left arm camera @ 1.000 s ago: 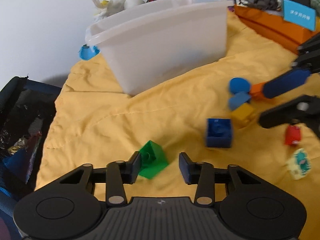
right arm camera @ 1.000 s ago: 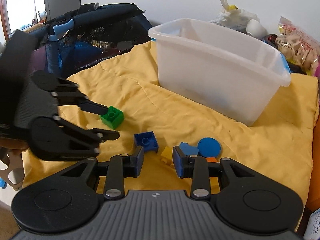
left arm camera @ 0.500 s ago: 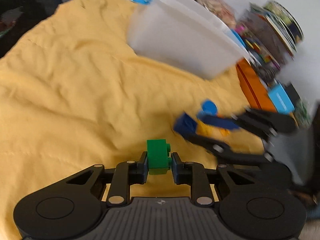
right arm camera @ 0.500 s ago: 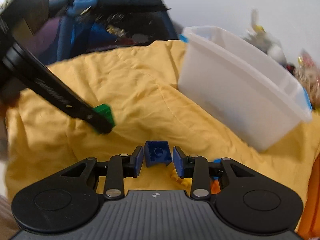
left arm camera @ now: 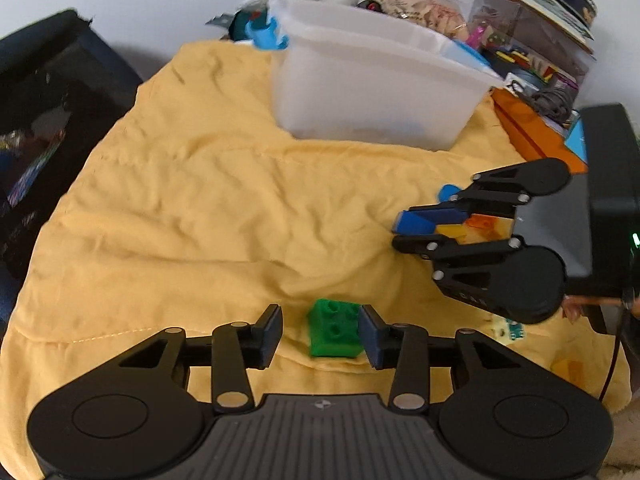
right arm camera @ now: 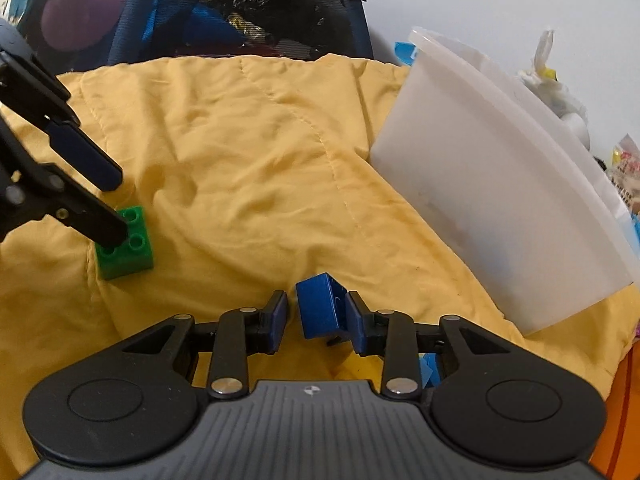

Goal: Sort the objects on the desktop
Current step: 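Grasp a green square brick with the left tool while the right tool grasps a dark blue brick, then carry both bricks over the clear bin and open both tools to drop them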

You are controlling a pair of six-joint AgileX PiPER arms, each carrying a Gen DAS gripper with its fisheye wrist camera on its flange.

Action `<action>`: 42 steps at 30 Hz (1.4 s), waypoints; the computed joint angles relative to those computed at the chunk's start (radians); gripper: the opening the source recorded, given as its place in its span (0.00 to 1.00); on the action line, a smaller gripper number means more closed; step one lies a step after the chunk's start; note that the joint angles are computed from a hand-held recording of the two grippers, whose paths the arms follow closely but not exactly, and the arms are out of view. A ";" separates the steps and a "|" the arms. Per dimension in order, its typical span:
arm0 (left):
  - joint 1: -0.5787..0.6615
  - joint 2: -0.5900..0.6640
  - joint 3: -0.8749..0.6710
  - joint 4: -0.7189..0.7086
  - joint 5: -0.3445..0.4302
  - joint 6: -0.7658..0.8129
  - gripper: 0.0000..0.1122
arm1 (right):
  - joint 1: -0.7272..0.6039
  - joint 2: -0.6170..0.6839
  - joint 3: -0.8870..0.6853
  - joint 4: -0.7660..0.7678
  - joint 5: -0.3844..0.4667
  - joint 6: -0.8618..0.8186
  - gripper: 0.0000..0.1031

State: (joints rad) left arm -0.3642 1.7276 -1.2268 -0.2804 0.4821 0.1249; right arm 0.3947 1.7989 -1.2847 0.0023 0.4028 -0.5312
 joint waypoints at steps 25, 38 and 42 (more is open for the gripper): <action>-0.130 0.088 -0.051 0.382 0.004 -0.364 0.32 | -0.187 -0.034 -0.055 0.526 0.299 -0.189 0.52; -0.106 0.098 -0.222 0.235 0.027 -0.201 0.31 | -0.168 -0.061 -0.017 0.466 0.226 -0.199 0.33; -0.092 0.158 -0.428 0.208 0.065 -0.127 0.31 | -0.189 -0.081 -0.076 0.453 0.216 -0.193 0.33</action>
State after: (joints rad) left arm -0.4563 1.8857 -1.6544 -0.0721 0.5472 -0.0016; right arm 0.2053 1.7180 -1.3611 0.4552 0.6190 -0.7242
